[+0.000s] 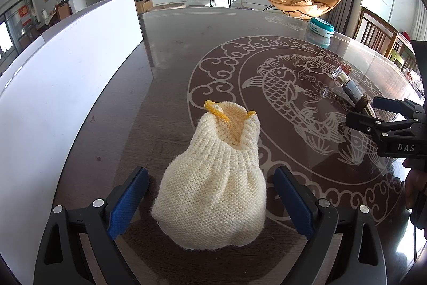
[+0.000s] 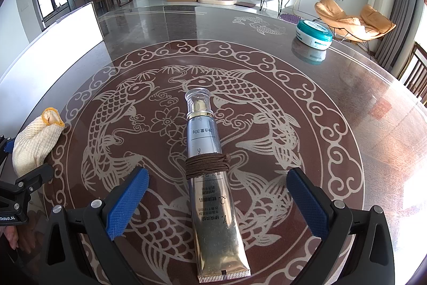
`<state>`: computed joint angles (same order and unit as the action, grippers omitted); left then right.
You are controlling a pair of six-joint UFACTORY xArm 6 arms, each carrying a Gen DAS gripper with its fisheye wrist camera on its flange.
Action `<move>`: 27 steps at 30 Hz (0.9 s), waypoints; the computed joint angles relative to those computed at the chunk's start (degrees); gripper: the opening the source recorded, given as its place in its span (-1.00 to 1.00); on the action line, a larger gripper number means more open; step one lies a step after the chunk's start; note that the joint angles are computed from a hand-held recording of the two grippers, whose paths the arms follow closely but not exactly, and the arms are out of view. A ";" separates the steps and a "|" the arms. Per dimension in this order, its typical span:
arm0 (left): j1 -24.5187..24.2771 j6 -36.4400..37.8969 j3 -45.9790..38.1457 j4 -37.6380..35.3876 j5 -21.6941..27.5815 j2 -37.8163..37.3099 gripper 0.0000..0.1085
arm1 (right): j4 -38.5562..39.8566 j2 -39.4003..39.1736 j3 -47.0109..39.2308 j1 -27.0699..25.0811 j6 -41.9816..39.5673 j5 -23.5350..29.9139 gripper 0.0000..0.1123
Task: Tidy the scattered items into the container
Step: 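Close the left gripper on the glove while the right gripper holds the tube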
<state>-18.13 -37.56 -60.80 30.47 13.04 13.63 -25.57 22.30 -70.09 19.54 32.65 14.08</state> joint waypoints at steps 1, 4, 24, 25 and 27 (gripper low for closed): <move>0.01 0.01 0.01 0.00 -0.01 0.00 0.78 | 0.00 0.00 0.00 0.00 0.00 0.00 0.83; 0.00 -0.03 0.00 0.02 0.00 0.00 0.78 | 0.00 0.00 0.00 0.00 0.00 0.00 0.83; 0.28 -0.82 0.13 0.26 0.69 -0.14 0.88 | -0.01 -0.04 0.04 0.00 0.02 0.01 0.83; 0.28 -0.82 0.13 0.26 0.69 -0.14 0.88 | -0.02 -0.06 0.04 0.01 0.02 0.03 0.83; 0.28 -0.82 0.13 0.26 0.69 -0.14 0.88 | -0.02 -0.06 0.05 0.01 0.02 0.03 0.83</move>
<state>-17.85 -38.39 -60.67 30.73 13.72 13.49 -25.59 22.24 -70.04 19.54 32.67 14.11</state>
